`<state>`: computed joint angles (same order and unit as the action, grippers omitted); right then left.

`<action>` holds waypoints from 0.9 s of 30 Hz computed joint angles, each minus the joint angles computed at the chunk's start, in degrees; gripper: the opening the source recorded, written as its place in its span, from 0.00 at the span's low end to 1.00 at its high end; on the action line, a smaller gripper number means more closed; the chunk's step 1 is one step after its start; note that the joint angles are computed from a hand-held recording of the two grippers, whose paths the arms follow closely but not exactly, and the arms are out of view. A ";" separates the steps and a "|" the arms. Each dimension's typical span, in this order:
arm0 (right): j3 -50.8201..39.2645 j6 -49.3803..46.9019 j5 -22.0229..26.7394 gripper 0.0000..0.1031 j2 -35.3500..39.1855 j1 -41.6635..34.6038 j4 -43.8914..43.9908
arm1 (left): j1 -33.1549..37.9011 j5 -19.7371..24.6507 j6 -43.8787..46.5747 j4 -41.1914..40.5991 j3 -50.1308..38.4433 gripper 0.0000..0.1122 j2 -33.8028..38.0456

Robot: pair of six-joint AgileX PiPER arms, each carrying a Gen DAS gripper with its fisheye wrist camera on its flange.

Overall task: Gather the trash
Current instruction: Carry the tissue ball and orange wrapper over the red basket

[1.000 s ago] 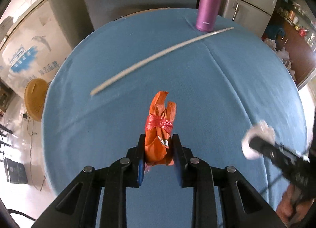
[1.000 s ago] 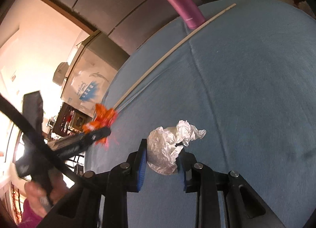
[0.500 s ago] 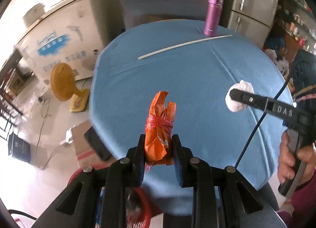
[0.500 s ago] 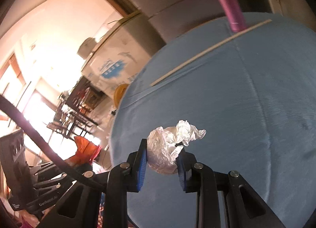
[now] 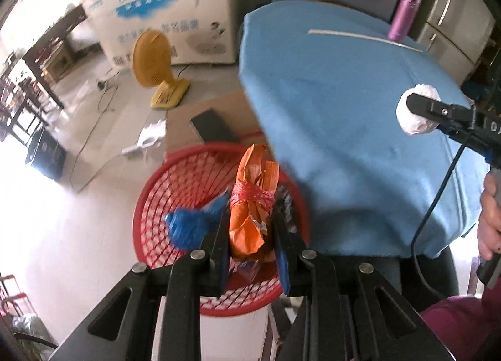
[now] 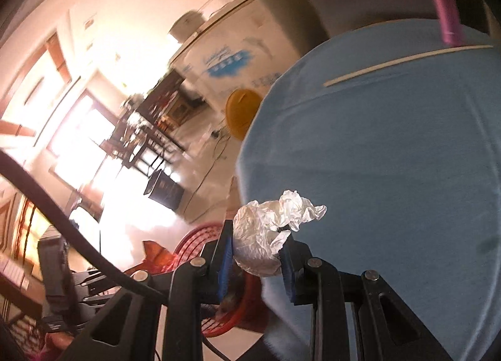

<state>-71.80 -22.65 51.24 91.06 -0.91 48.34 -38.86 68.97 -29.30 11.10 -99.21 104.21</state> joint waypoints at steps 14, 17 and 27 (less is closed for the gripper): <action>-0.45 1.89 -3.26 0.28 3.35 13.69 -3.88 | 1.58 -5.78 -6.74 4.42 17.74 0.23 -6.85; -0.55 1.84 -3.12 0.28 4.43 15.17 -4.16 | 2.78 -6.58 -6.41 3.94 18.94 0.23 -6.78; -3.05 3.23 -3.31 0.28 7.24 19.61 -7.16 | 4.61 -8.28 -6.79 4.12 21.51 0.23 -6.41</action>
